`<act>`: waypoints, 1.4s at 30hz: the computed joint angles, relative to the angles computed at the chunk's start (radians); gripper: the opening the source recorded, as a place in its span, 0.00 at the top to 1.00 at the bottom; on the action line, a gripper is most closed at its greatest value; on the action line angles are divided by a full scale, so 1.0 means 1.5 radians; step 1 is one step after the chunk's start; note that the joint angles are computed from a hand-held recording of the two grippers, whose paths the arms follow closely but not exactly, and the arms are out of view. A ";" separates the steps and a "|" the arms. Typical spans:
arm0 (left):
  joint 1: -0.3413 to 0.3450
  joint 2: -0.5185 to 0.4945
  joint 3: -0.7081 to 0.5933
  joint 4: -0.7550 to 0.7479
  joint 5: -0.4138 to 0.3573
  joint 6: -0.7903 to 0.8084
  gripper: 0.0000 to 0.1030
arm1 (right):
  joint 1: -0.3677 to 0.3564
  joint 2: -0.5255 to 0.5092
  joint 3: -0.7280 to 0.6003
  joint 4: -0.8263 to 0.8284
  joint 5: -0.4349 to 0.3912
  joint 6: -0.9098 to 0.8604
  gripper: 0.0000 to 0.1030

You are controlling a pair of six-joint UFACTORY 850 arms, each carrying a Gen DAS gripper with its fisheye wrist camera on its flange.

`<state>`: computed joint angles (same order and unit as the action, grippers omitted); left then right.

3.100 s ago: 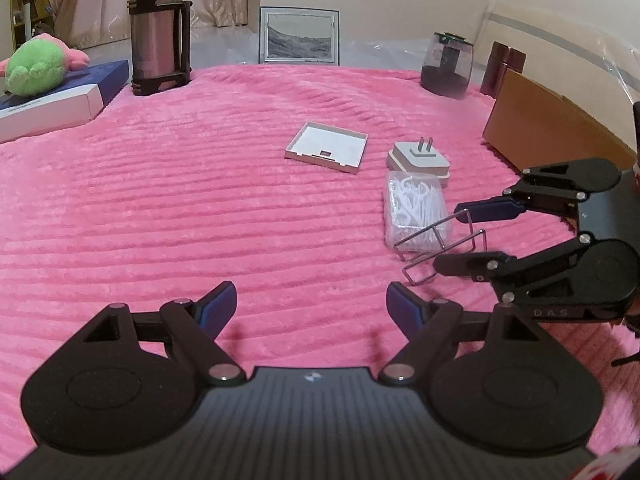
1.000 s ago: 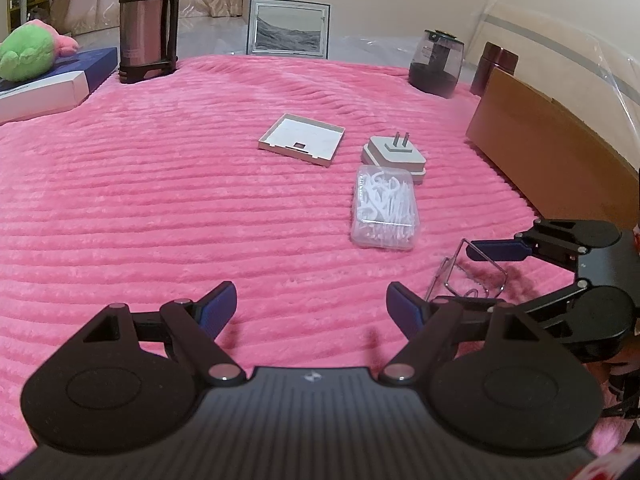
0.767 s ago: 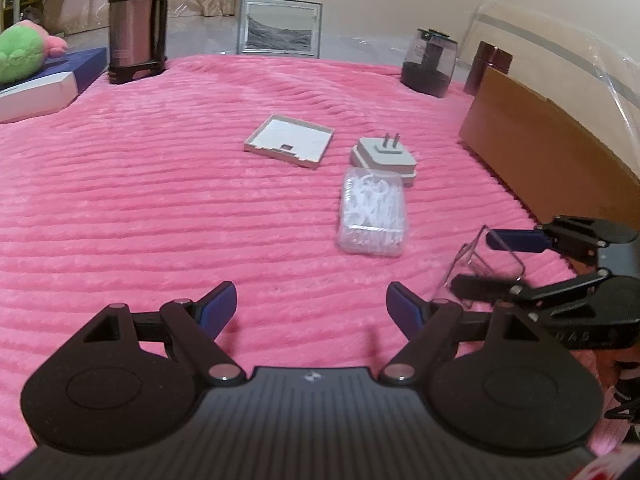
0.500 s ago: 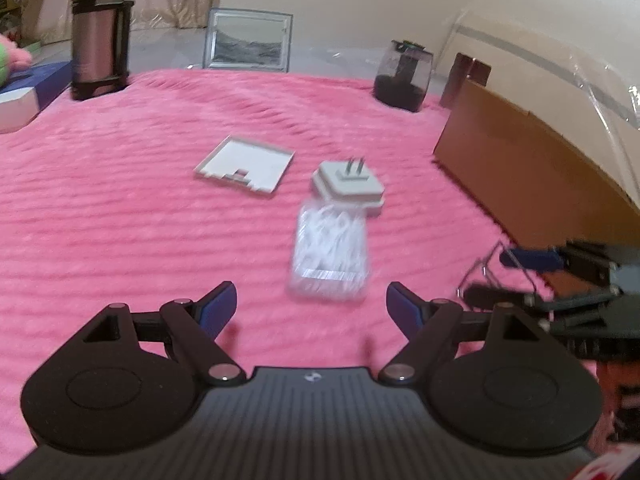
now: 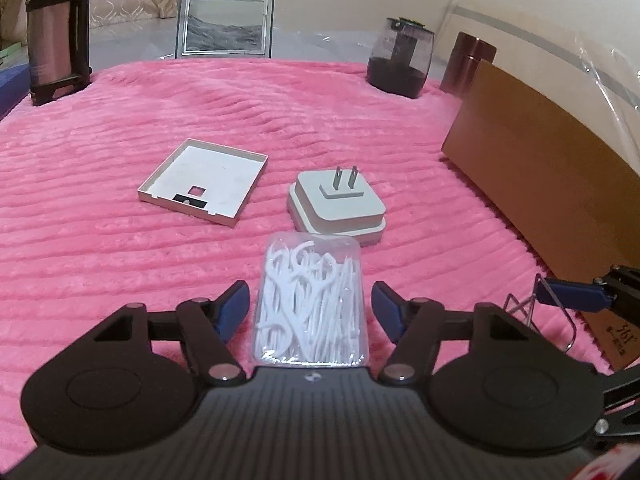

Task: Organize rigid objects
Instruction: 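Grasp the clear floss pick box with the left tool while the right tool holds the wire stand, then carry the floss box with the left tool while the right tool carries the wire stand into the box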

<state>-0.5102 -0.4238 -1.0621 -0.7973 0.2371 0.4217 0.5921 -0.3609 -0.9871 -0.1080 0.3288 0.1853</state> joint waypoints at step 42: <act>-0.136 0.106 -0.130 -0.723 -0.039 0.867 0.50 | -0.146 0.275 0.078 -0.286 -0.084 0.282 0.38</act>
<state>-0.7134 -0.2653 -1.2567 -1.8819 0.1786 1.7223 0.3724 0.0515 -0.8697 -0.5374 0.2028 0.6083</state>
